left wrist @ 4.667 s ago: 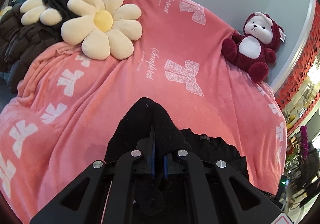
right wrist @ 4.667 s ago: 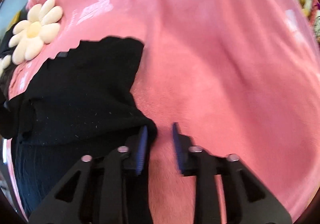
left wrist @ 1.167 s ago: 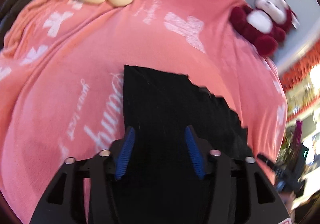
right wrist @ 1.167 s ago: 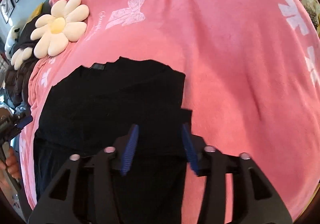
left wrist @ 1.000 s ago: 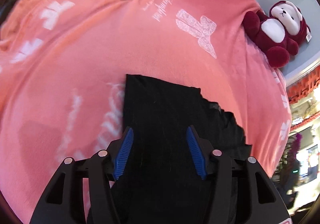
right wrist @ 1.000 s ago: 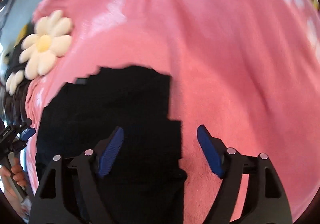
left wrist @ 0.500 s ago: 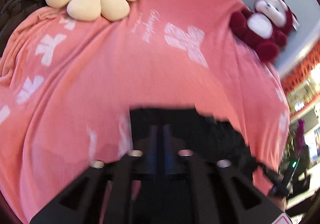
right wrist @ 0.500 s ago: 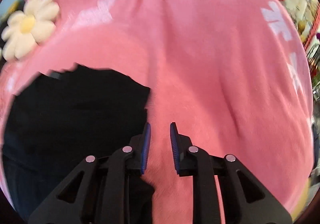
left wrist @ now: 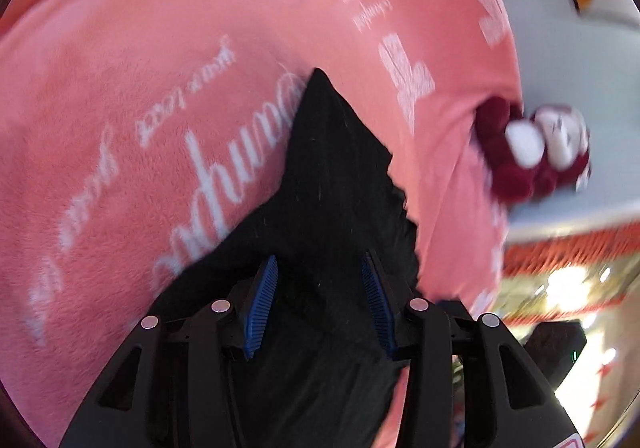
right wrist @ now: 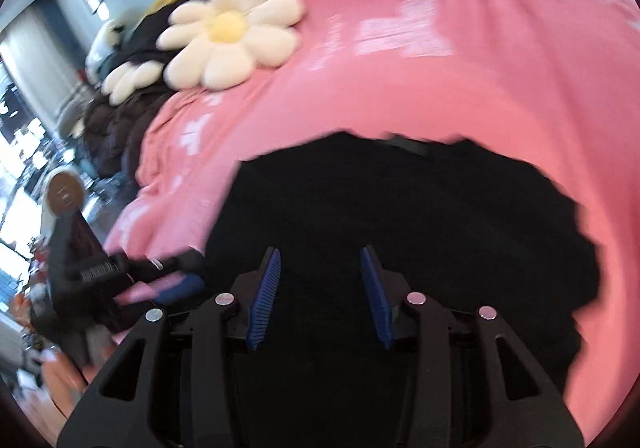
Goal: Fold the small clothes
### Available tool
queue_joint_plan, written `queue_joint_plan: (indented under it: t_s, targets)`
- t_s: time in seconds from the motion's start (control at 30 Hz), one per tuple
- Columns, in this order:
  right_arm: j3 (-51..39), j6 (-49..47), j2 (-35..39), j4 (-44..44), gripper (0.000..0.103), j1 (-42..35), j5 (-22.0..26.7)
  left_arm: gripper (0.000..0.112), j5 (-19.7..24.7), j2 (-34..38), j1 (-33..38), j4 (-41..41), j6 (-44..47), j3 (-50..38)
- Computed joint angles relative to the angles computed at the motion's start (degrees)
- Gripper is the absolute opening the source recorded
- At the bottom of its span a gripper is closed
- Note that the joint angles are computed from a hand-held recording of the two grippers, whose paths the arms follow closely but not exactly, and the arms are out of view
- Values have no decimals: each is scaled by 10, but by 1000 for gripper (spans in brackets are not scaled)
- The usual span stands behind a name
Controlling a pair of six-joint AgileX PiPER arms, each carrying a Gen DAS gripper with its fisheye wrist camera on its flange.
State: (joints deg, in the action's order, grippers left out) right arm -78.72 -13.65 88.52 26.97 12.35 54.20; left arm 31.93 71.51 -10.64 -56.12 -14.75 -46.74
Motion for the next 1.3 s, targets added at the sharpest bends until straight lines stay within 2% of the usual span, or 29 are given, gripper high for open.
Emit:
queue_joint_plan:
  t_s: [0.1,0.13,0.2,0.23,0.27,0.3,0.33,0.4,0.5,0.57,0.63,0.7,0.73,0.77,0.83,0.9,0.97,1.03,1.1,1.13,1.2,1.23,1.27,1.3]
  targets:
    - [-128,45,126,-23,52,57,43,28,-11,-12,19,-70,25,30]
    - [-182,72,180,-56,52,84,58,20,-19,-17,20,-75,26,37]
    - [-239,98,235,-101,54,114,83,8,-14,-20,30,-71,33,42]
    - [-255,100,251,-121,49,133,73,1,-7,-19,37,-56,28,41]
    - [-267,102,257,-136,40,145,72,0,-7,-21,43,-61,42,47]
    - [-301,98,278,-132,10,151,94,0,-7,-21,45,-62,48,49]
    - [-325,100,290,-123,5,152,105,0,-7,-24,51,-59,52,52]
    - [-368,91,305,-99,5,160,113,0,-20,-36,54,-21,31,55]
    - [-454,90,343,-79,5,180,131,0,-40,-63,55,113,-69,52]
    - [-475,115,361,-150,9,202,133,0,-19,-66,79,143,-77,50]
    - [-404,142,323,-230,11,219,73,0,22,-75,121,105,-29,50]
    - [-289,156,232,-220,16,194,10,2,63,-89,130,134,-38,30]
    - [-232,156,181,-199,29,175,-13,15,73,-96,123,151,-48,21]
    - [-175,155,131,-188,34,155,-36,31,83,-100,110,166,-59,11]
    - [-60,152,24,-180,38,96,-55,39,79,-105,79,183,-71,10]
    - [54,148,-72,-186,38,12,-73,39,68,-86,22,230,-111,-7]
    - [117,109,-128,-164,38,-93,-56,39,60,-71,-19,263,-148,-8]
    - [148,68,-133,-124,41,-208,-39,39,38,-51,-64,293,-181,-9]
    - [143,-3,-97,-50,41,-282,5,39,21,-35,-112,400,-270,-21]
    - [142,-27,-80,-28,41,-295,9,38,21,-28,-130,457,-314,-31]
    - [142,-43,-59,-21,40,-285,-4,36,53,2,-156,558,-388,-70]
    - [141,-57,-50,-1,28,-278,-6,32,63,11,-159,579,-411,-81]
    - [138,-74,-45,36,10,-275,4,29,74,19,-151,577,-416,-90]
    - [131,-78,-52,60,6,-275,7,29,78,23,-140,565,-409,-94]
